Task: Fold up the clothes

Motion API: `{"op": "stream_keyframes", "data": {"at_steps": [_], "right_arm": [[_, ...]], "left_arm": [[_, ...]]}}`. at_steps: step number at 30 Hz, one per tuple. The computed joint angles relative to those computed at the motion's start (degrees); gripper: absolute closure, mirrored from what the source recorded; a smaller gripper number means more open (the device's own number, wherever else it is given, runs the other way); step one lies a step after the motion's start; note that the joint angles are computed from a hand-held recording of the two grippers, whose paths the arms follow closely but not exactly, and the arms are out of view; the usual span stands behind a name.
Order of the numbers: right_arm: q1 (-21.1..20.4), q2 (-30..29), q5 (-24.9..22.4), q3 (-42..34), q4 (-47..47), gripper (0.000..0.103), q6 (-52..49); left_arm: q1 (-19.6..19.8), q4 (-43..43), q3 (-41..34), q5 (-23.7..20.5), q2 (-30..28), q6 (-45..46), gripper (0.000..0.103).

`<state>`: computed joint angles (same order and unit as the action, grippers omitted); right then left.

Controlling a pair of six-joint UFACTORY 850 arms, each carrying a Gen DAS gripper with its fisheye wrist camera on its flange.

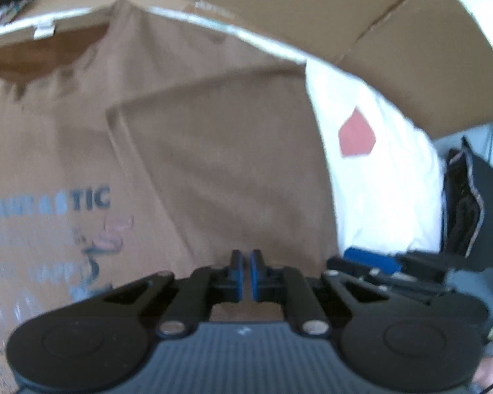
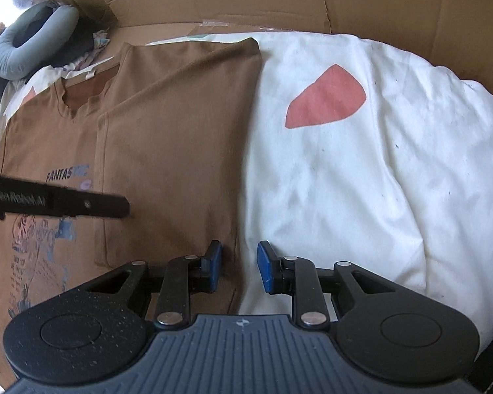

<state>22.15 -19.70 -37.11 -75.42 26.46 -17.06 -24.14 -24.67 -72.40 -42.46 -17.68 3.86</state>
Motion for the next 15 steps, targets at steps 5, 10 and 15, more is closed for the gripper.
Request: {"op": "stream_keyframes", "data": {"at_steps": [5,10,15], "right_arm": [[0.1,1.0,1.6,1.4,-0.6,0.073,2.8],[0.8,2.5,5.5,3.7,-2.2,0.073,6.8],[0.1,5.3,9.8,6.3,3.6,0.073,5.2]], "left_arm": [[0.3,-0.1,3.3,0.5,1.7,-0.9,0.101],[1.0,0.7,3.2,-1.1,2.2,-1.4,0.101],[2.3,2.1,1.2,-2.8,2.2,-0.9,0.099]]}}
